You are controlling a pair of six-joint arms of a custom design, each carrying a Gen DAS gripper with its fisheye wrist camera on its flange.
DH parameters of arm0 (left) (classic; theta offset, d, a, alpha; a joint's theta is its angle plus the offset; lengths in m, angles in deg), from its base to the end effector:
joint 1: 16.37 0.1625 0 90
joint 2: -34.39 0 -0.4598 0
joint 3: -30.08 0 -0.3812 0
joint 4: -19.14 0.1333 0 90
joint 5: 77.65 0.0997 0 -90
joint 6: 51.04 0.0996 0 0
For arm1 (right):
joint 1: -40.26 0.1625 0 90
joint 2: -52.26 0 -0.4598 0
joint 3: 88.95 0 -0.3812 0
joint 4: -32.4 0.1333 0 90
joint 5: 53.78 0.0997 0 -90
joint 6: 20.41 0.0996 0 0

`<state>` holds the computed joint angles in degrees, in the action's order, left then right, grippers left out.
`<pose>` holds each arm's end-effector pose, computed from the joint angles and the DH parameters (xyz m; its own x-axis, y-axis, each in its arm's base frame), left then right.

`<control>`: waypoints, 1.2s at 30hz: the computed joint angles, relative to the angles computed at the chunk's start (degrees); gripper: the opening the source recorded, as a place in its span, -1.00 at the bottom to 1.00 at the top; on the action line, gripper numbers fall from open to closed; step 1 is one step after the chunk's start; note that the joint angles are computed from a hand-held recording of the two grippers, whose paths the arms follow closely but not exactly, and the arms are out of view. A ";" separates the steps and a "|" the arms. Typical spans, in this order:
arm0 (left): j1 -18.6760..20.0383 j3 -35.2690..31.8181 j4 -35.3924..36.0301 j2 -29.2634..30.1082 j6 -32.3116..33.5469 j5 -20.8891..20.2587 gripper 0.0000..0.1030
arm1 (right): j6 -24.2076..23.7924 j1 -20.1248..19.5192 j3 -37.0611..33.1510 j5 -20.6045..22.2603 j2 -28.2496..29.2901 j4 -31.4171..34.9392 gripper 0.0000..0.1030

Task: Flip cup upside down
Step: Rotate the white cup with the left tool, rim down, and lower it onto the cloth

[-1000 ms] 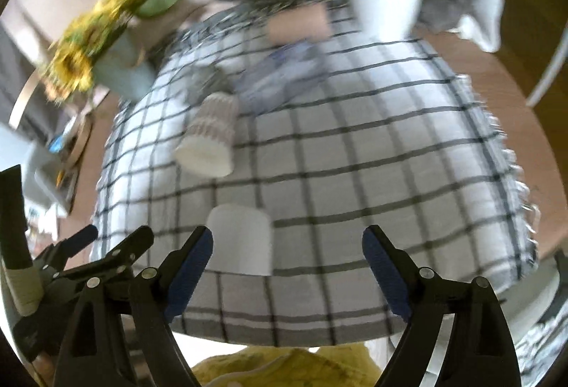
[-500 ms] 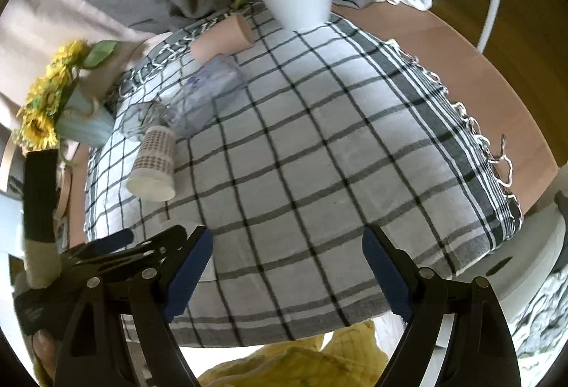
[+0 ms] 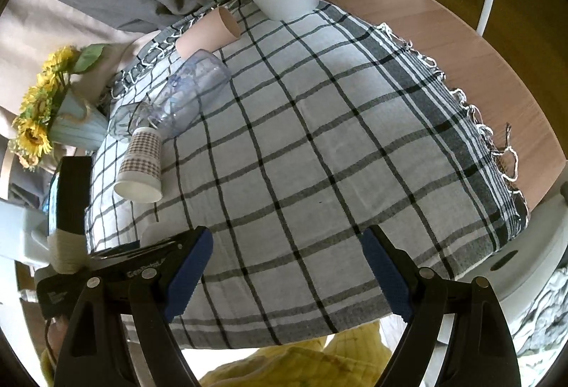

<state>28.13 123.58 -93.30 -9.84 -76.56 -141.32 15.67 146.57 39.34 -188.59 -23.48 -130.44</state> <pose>-0.3227 -0.5660 0.0697 -0.7123 0.4340 -0.5516 0.3652 0.9003 0.2368 0.1906 -0.4267 0.2738 -0.7609 0.5587 0.3300 0.2285 0.7067 -0.6695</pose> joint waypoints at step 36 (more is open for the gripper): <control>-1.09 21.91 -31.60 -12.72 12.32 1.47 0.29 | -2.04 2.03 -2.86 -5.67 3.71 5.75 0.68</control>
